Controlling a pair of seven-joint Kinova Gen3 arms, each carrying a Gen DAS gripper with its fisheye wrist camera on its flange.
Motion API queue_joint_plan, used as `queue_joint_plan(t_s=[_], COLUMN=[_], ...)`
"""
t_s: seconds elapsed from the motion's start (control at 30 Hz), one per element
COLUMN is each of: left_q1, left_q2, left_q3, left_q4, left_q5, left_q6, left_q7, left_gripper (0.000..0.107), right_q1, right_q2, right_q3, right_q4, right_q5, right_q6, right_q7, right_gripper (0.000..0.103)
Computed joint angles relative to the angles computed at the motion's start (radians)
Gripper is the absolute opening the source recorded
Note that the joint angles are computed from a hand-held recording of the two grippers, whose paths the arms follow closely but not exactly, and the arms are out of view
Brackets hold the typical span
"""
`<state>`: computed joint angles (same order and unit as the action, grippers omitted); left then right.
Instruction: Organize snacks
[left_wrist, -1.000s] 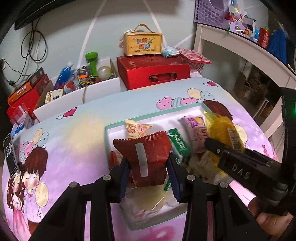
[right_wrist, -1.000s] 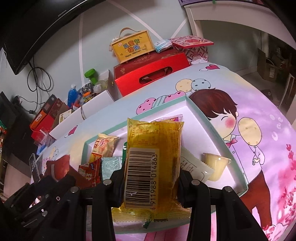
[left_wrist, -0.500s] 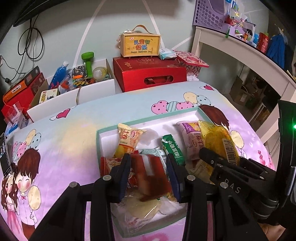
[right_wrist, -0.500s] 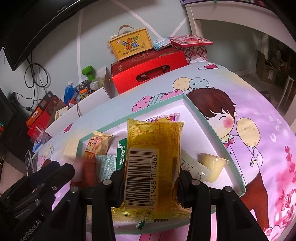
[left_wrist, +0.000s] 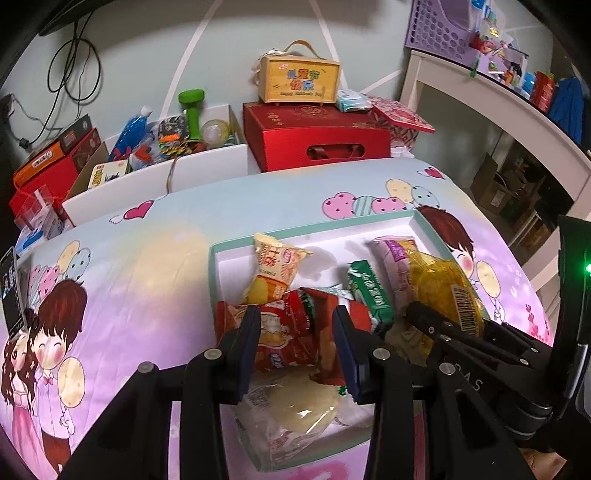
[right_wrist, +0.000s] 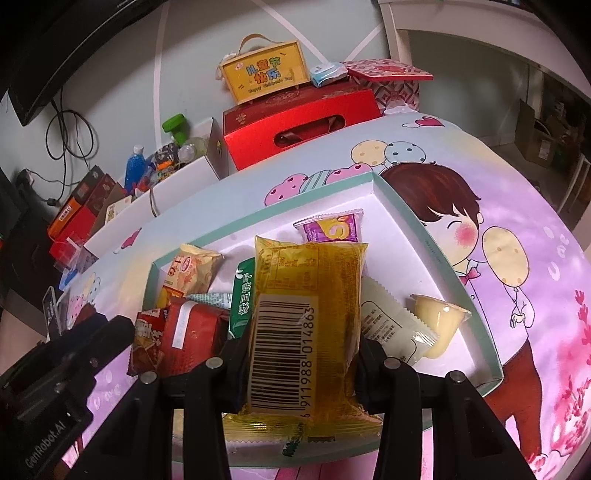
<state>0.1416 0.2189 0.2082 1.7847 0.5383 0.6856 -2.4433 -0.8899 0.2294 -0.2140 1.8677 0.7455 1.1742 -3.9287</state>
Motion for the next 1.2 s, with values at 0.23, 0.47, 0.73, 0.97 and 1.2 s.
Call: queue_joint_plan(t_s=[0.23,0.47,0.73,0.97,1.2], left_q1=[0.005,-0.036,-0.119,-0.124,-0.156], left_q2=[0.002,-0.003,-0.041,-0.073,-0.123], left_q3=[-0.014,-0.013,-0.027,-0.078,-0.105], left_q4=[-0.003,0.026,0.106,0.171,0.248], left_q5=[-0.037,-0.010,0.097,0.054,0.077], left_q6=[-0.024,-0.059,-0.087,-0.117,-0.143], left_q7=[0.057,0.047,-0.052,-0.043,-0.104], left_gripper=[0.065,0.096,0.098,0.098,0.098], right_q1=[-0.006,-0.017,-0.066,-0.131,-0.207], right_q2=[0.015,0.026,0.056,0.086,0.127], right_q3=[0.003,0.004,0.003,-0.007,-0.010], right_q4=[-0.024,-0.027,-0.073,-0.113,-0.163], right_q5=[0.000,0.014,0.031,-0.005,-0.015], right_q6=[0.037,0.039,0.108,0.183,0.244], right_q7=[0.038,0.043,0.046,0.023,0.007], right_gripper=[0.074,0.103,0.103,0.103,0.103])
